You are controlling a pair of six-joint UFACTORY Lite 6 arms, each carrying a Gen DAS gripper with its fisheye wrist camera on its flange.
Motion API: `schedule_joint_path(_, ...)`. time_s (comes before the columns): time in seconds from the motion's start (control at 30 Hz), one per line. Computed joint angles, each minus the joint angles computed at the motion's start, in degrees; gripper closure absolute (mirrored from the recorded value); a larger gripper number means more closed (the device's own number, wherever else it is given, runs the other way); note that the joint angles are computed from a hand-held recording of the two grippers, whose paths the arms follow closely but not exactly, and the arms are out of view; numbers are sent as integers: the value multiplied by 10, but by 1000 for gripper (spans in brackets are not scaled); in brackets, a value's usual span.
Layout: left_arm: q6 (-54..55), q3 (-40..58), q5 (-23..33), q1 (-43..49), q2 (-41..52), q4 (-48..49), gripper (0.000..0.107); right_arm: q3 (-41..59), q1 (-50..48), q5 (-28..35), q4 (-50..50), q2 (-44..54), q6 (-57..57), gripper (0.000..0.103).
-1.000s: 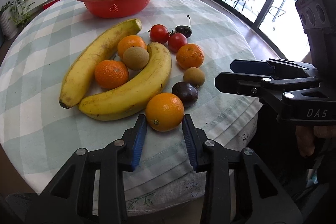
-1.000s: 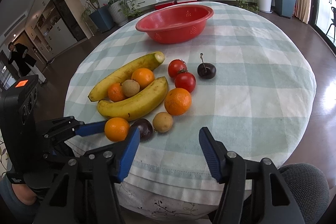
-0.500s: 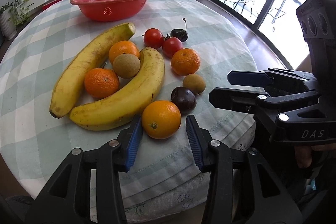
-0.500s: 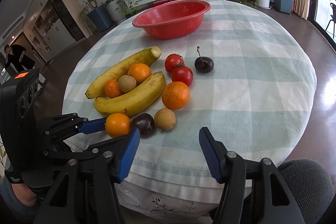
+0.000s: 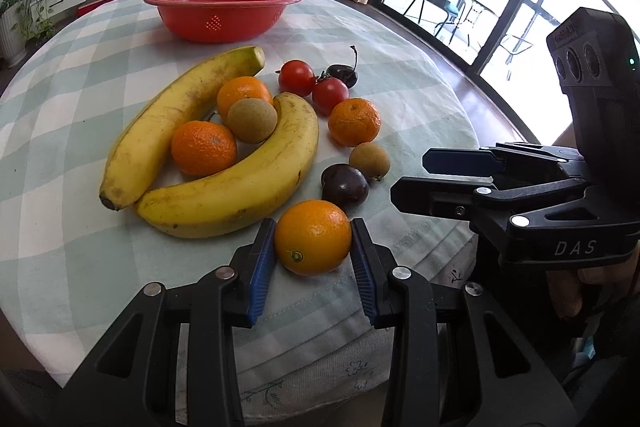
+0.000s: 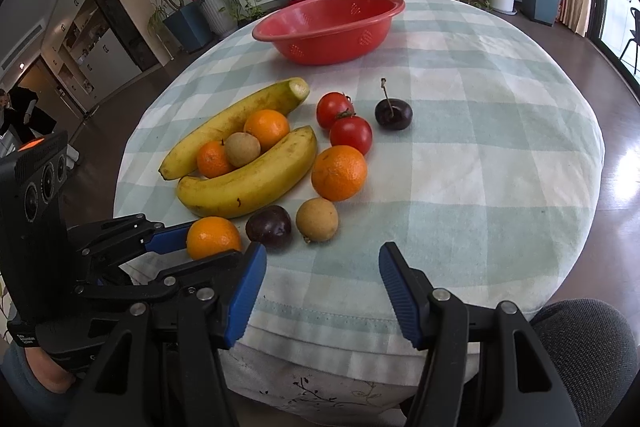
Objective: Organize fruits
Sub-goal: 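Grasp the large orange with the left tool while the right tool grasps the dark plum, then carry the orange and plum into the red bowl and open both tools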
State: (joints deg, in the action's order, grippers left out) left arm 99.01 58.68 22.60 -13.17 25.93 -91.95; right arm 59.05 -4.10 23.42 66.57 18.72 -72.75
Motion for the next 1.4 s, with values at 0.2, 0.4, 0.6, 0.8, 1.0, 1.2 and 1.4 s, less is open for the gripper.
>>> schedule_joint_path(0.2,56,-57,61,62,-38,-44,73,9,38,-13,-12,17,28,47)
schedule_joint_path(0.4,78,-73,103,103,-41,-55,73,26,80,-49,-33,41,66,49)
schedule_joint_path(0.6,97,-90,127,123,-45,-66,73,57,103,-86,-72,66,115,55)
schedule_joint_path(0.8,104,-94,137,132,-40,-71,73,46,132,-138,-133,61,151,66)
schedule_joint_path(1.0,108,-98,134,130,-41,-72,73,36,131,-136,-107,52,120,71)
schedule_joint_path(1.2,102,-97,131,126,-45,-73,73,14,116,-97,-32,18,47,71)
schedule_joint_path(1.4,67,-95,135,127,-67,-47,73,10,77,-37,23,-7,-12,71)
